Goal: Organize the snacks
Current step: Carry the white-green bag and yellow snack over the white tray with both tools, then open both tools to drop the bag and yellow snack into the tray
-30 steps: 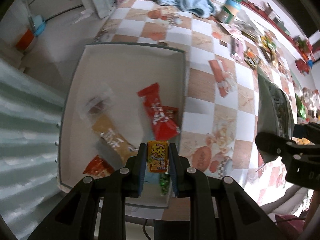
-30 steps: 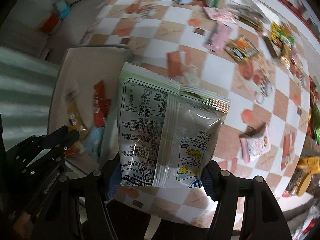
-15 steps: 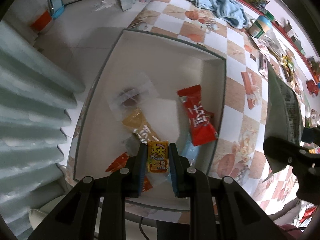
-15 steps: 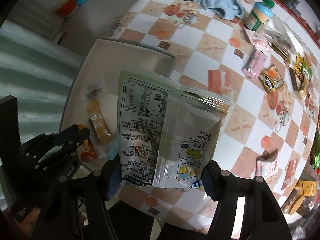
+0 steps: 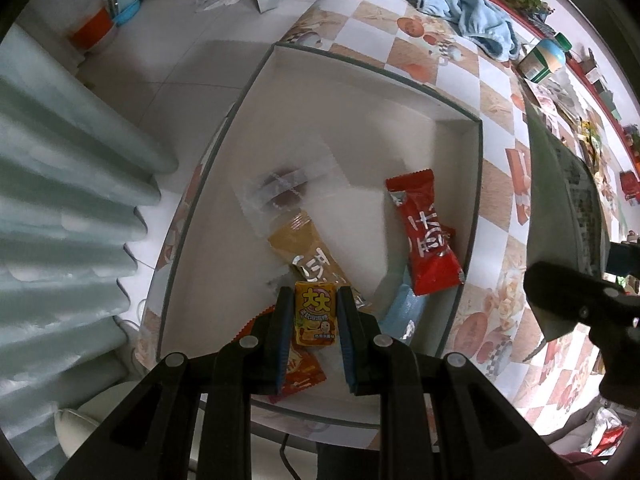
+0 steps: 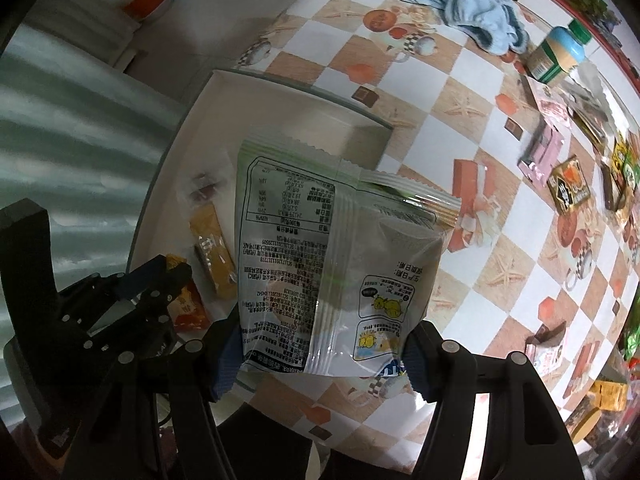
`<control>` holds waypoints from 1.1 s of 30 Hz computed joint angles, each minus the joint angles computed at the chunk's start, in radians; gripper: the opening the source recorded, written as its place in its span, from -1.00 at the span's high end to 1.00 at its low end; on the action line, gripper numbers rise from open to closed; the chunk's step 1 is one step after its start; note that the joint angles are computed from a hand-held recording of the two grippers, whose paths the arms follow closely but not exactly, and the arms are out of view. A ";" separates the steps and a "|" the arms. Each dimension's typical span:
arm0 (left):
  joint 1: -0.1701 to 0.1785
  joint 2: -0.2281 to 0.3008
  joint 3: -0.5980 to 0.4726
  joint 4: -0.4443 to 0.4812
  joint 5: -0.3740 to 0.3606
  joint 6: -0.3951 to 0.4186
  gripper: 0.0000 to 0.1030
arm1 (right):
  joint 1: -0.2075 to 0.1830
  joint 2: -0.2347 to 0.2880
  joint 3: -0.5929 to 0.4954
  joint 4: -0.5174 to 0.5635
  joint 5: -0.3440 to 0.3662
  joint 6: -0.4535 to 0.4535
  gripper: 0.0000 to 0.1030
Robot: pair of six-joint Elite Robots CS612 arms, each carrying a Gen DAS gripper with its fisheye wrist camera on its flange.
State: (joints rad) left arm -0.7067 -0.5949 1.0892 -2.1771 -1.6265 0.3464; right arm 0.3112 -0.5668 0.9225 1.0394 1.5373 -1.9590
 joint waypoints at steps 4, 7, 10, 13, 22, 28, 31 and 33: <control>-0.001 0.006 -0.008 0.008 0.004 -0.005 0.54 | -0.003 0.014 -0.025 0.013 -0.006 -0.016 -0.32; -0.001 0.011 -0.015 0.013 0.009 -0.007 0.54 | -0.006 0.024 -0.044 0.021 -0.009 -0.030 -0.32; -0.001 0.016 -0.021 0.019 0.013 -0.013 0.54 | -0.010 0.035 -0.063 0.026 -0.014 -0.041 -0.32; 0.000 0.020 -0.026 0.024 0.016 -0.019 0.54 | -0.015 0.045 -0.079 0.031 -0.019 -0.049 -0.32; -0.003 0.041 -0.053 0.039 0.030 -0.019 0.54 | -0.026 0.077 -0.123 0.056 -0.038 -0.072 -0.32; -0.003 0.041 -0.050 0.033 0.027 -0.019 0.43 | -0.036 0.080 -0.128 0.041 -0.045 -0.088 -0.38; -0.001 0.028 -0.028 0.005 0.029 -0.028 -0.21 | -0.040 0.074 -0.121 0.017 -0.056 -0.096 -0.42; -0.001 0.020 -0.013 -0.025 0.031 -0.033 -0.44 | -0.041 0.074 -0.123 0.015 -0.061 -0.098 -0.45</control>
